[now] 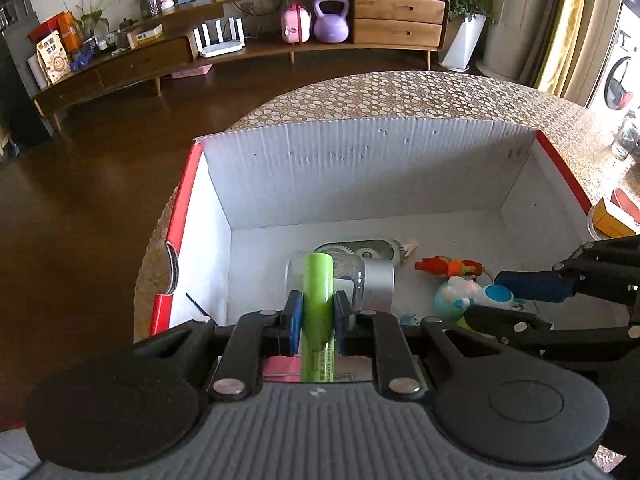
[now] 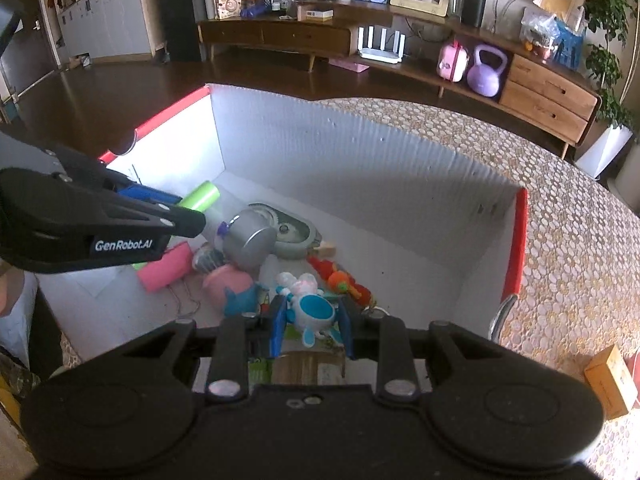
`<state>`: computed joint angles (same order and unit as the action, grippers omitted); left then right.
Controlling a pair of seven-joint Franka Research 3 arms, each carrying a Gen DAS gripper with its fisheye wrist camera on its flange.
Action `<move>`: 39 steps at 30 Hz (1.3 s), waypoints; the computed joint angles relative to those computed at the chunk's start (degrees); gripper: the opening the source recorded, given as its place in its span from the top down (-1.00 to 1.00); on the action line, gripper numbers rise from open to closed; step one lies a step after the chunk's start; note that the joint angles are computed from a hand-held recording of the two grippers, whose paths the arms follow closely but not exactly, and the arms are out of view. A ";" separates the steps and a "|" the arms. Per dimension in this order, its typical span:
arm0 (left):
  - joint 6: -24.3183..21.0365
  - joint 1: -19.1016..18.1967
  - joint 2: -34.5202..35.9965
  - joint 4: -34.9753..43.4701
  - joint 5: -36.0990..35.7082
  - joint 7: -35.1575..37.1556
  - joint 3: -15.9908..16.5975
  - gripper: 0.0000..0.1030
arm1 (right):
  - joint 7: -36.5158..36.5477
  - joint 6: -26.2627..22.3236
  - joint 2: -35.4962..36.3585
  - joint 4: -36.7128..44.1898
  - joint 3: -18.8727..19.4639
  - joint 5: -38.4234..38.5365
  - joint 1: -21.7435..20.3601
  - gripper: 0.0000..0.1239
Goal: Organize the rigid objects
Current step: 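Open the left tool dropping the green stick into the box while the right tool releases the figurine, then withdraw both open tools from the box back over the table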
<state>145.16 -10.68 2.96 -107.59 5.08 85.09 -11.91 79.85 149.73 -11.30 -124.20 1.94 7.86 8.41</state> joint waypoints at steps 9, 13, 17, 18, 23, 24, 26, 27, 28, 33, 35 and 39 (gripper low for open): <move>-2.26 -0.38 -0.29 -0.41 -0.11 -0.06 -0.25 0.68 | 0.18 0.44 -2.55 -1.81 -0.39 1.83 0.23 0.46; -2.44 -0.48 -1.28 -1.27 -0.74 -0.59 -0.24 0.68 | -1.33 0.41 -4.98 -3.63 -0.73 3.46 0.43 0.40; -1.97 -0.74 -2.90 -2.38 -1.37 -0.81 -0.25 0.68 | -2.85 0.53 -7.55 -5.05 -1.32 6.14 0.83 0.35; -1.68 -0.79 -3.45 -2.79 -1.97 -0.60 -0.21 0.68 | -3.38 0.55 -8.00 -5.23 -1.54 6.92 0.99 0.35; -0.74 -1.44 -6.19 -4.62 -2.17 -1.33 -0.24 0.68 | -5.46 0.72 -11.37 -6.82 -2.58 10.88 1.54 0.29; -0.51 -1.64 -6.81 -5.03 -2.11 -1.39 -0.26 0.68 | -5.95 0.67 -12.11 -7.19 -2.85 11.57 1.58 0.24; -0.03 -2.04 -7.99 -5.77 -2.62 -1.28 -0.19 0.68 | -6.85 0.69 -13.57 -7.83 -3.31 12.95 1.74 0.21; 0.37 -2.30 -8.67 -6.21 -3.16 -1.09 -0.13 0.68 | -7.15 0.70 -14.23 -8.17 -3.38 13.37 1.69 0.19; 0.71 -2.55 -9.36 -6.66 -3.45 -1.25 -0.14 0.68 | -7.39 0.60 -15.00 -8.49 -3.44 13.66 1.57 0.19; 1.87 -3.96 -12.28 -8.22 -5.32 -0.68 0.20 0.68 | -8.32 0.31 -18.82 -10.17 -3.81 15.12 1.32 0.08; 2.32 -4.49 -13.16 -8.56 -5.60 -0.62 0.18 0.68 | -8.44 0.22 -20.34 -10.85 -3.83 15.34 1.07 0.02; 3.06 -5.56 -14.72 -9.20 -5.57 -1.12 -0.01 0.68 | -8.67 0.08 -23.86 -12.53 -4.03 15.17 0.37 -0.06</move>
